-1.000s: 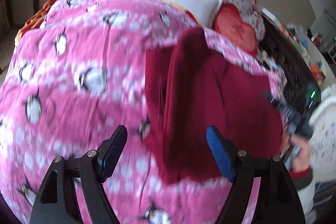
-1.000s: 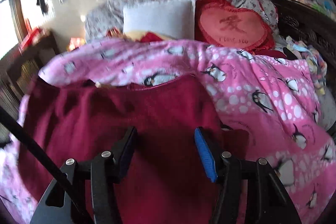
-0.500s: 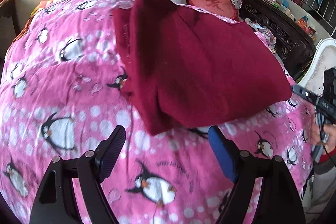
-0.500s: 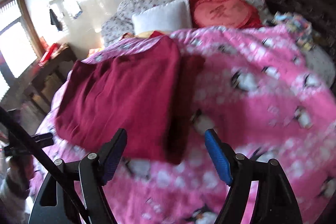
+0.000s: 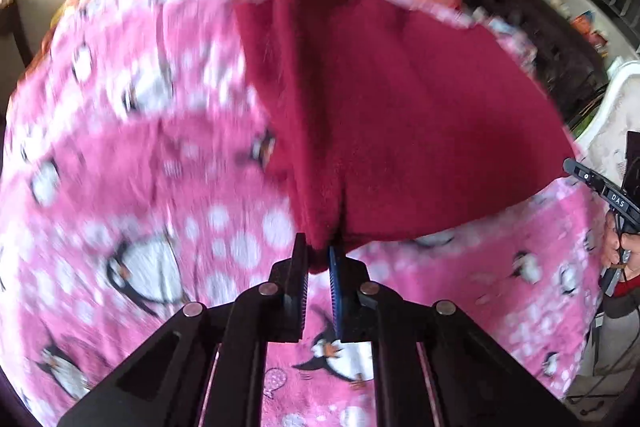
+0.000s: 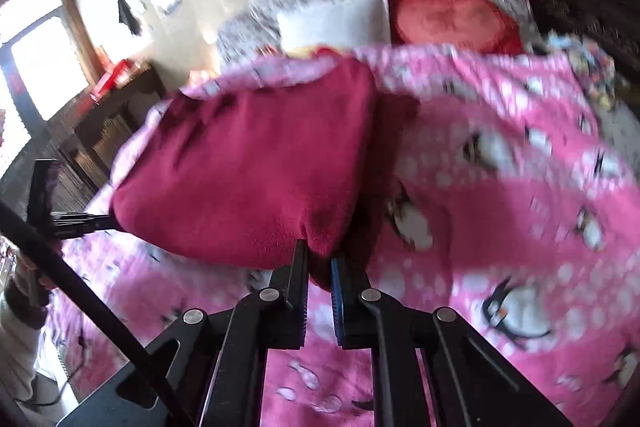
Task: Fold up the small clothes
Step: 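Grasp the folded sweatshirt edge with the left gripper and fold it over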
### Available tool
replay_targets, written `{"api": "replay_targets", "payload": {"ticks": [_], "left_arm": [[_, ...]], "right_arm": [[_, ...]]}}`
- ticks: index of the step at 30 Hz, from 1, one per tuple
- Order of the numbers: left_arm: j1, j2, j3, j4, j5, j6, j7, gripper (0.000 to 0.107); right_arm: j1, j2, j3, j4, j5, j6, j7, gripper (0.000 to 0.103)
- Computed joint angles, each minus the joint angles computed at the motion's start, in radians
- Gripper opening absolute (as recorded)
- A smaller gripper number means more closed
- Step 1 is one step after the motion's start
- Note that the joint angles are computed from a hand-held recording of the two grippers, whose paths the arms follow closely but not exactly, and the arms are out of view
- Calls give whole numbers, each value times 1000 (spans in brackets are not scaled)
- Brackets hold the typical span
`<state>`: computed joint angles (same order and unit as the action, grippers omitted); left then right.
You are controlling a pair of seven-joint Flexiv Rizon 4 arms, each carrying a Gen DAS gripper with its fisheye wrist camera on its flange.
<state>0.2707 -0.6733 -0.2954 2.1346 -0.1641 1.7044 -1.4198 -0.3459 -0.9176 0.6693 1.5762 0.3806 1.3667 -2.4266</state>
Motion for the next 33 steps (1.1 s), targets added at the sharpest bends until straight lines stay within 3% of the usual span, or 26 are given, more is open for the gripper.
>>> {"api": "replay_targets", "payload": {"ticks": [2, 3, 4, 7, 10, 12, 14, 17, 22, 25, 27, 29, 30, 33], "left_arm": [[-14, -10, 11, -8, -6, -3, -5, 10], [-24, 1, 21, -5, -3, -2, -4, 12], [-49, 17, 44, -4, -4, -7, -6, 13], [-116, 79, 115, 20, -11, 19, -28, 17], [-98, 117, 97, 33, -5, 67, -50, 39], [-81, 112, 68, 3, -15, 74, -67, 53], [-151, 85, 129, -74, -39, 40, -93, 60], [-222, -1, 190, -235, -97, -31, -127, 61], [-348, -138, 366, -483, -145, -151, -202, 61], [-329, -208, 382, -586, -158, -211, -248, 61], [-311, -231, 370, -618, -150, -232, -257, 61], [-340, -238, 413, -633, -121, -234, -279, 61], [-356, -237, 436, -639, -105, -244, -289, 61], [-339, -200, 411, -588, -85, -229, -302, 61]], "right_arm": [[34, -11, -38, -6, -8, 9, 31, 10], [26, -12, -34, -10, -5, -3, 43, 12], [17, -3, -30, -11, 2, -16, 60, 23], [-25, 27, 25, 12, 37, 62, 17, 27], [-51, 22, 93, -6, 23, 99, -6, 32], [17, 16, 54, -50, -5, 113, 47, 32], [93, 0, 6, -90, -47, 142, 94, 32], [174, -50, -41, -198, -104, 95, 195, 32], [327, -131, -199, -369, -197, 32, 382, 32], [421, -187, -342, -476, -254, 10, 533, 33], [461, -244, -418, -579, -317, -87, 649, 43], [456, -305, -397, -687, -320, -177, 666, 43], [458, -316, -397, -705, -319, -175, 664, 43], [446, -278, -389, -646, -300, -133, 643, 43]]}}
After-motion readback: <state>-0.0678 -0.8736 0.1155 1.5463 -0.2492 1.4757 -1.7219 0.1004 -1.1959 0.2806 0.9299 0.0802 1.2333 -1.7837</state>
